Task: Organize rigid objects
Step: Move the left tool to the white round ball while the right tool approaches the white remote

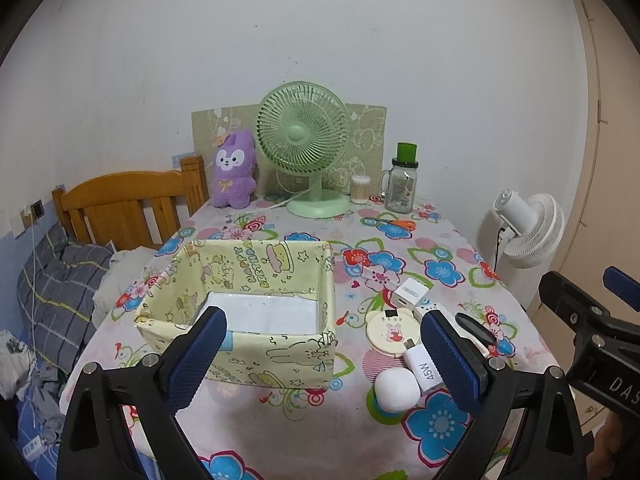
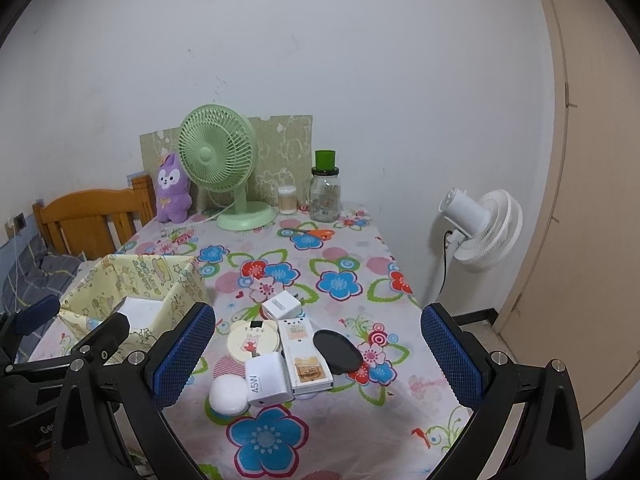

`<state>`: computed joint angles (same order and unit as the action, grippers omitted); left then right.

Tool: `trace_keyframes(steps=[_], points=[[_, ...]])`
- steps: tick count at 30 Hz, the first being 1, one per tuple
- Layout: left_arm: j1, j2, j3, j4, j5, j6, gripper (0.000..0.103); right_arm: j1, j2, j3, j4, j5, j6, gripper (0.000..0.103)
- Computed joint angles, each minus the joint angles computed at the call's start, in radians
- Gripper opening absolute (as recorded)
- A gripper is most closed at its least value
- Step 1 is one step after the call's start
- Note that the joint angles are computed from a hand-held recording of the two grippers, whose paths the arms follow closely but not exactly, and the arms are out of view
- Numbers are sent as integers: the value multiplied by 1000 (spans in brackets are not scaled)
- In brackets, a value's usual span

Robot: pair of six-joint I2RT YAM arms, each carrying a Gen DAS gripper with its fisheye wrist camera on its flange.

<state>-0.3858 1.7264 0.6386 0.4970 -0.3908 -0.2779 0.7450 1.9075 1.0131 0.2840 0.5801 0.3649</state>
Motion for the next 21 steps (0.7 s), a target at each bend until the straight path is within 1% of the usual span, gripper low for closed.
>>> trace_keyframes(steps=[2, 7, 21], points=[[3, 25, 11, 1, 23, 1, 99, -10, 11, 3, 0, -16, 3, 103], [-16, 107, 49, 7, 25, 15, 99, -33, 52, 5, 27, -58, -3, 103], [-56, 318, 175, -2, 66, -4, 99, -85, 216, 91, 25, -173, -6, 103]])
